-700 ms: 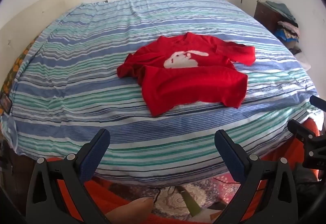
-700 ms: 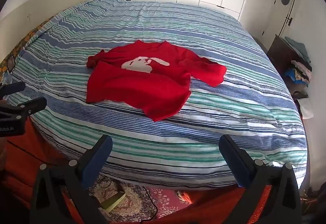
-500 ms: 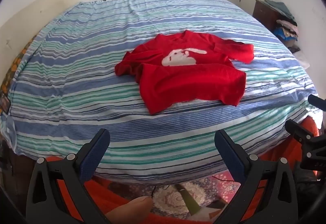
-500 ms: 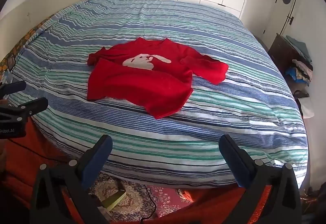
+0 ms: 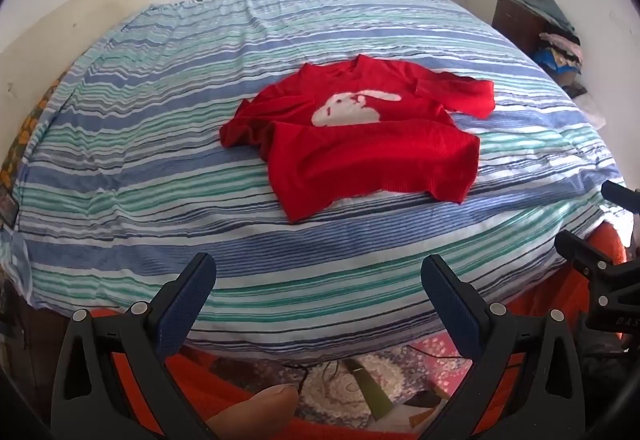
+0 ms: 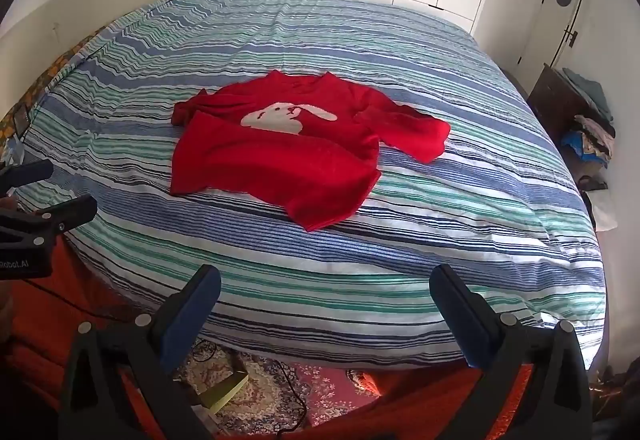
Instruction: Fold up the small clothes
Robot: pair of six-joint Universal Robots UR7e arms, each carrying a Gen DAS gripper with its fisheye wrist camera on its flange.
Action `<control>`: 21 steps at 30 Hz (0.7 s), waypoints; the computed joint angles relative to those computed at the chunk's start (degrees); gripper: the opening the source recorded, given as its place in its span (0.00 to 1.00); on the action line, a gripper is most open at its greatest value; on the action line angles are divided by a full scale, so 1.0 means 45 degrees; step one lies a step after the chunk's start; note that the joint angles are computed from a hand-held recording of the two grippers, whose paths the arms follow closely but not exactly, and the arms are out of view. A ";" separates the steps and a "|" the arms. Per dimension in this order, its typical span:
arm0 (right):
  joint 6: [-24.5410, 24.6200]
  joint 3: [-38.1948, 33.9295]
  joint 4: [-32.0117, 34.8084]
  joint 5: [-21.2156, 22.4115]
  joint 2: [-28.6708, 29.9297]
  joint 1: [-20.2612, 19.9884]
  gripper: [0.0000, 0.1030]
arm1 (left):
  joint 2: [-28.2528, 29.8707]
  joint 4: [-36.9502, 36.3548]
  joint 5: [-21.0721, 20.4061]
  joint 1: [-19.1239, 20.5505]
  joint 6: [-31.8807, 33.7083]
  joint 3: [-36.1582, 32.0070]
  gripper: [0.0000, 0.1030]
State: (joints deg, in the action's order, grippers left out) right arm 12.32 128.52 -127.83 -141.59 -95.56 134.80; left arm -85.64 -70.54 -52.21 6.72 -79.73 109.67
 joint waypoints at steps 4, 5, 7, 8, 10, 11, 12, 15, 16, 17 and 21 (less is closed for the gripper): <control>0.0070 -0.0005 0.0014 -0.0008 0.0007 -0.0042 1.00 | -0.0013 -0.0054 0.0010 -0.0037 0.0048 0.0076 0.99; 0.0057 -0.0004 0.0006 0.0015 -0.0004 -0.0082 1.00 | -0.0015 -0.0079 -0.0008 -0.0023 0.0083 0.0081 0.99; 0.0072 -0.0016 0.0026 0.0036 -0.0004 -0.0126 1.00 | -0.0011 -0.0143 -0.0046 0.0002 0.0128 0.0110 0.99; 0.0076 -0.0024 0.0029 0.0042 0.0013 -0.0135 1.00 | -0.0022 -0.0160 -0.0062 0.0009 0.0134 0.0128 0.99; 0.0066 -0.0026 0.0036 0.0060 0.0039 -0.0144 1.00 | -0.0016 -0.0177 -0.0073 0.0033 0.0156 0.0134 0.99; 0.0070 -0.0038 0.0051 0.0065 0.0064 -0.0151 1.00 | -0.0023 -0.0181 -0.0069 0.0047 0.0175 0.0133 0.99; 0.0076 -0.0033 0.0059 0.0074 0.0076 -0.0155 1.00 | -0.0024 -0.0166 -0.0060 0.0048 0.0171 0.0131 0.99; 0.0043 -0.0023 0.0031 0.0099 0.0096 -0.0188 1.00 | 0.0007 -0.0144 -0.0031 0.0052 0.0176 0.0131 0.99; 0.0053 -0.0040 0.0037 0.0096 0.0120 -0.0190 1.00 | 0.0010 -0.0165 -0.0024 0.0066 0.0201 0.0138 0.99; 0.0053 -0.0037 0.0027 0.0093 0.0116 -0.0185 1.00 | 0.0010 -0.0184 -0.0024 0.0079 0.0228 0.0145 0.99; 0.0050 -0.0059 0.0024 0.0142 0.0141 -0.0252 1.00 | 0.0061 -0.0259 -0.0073 0.0125 0.0346 0.0153 0.99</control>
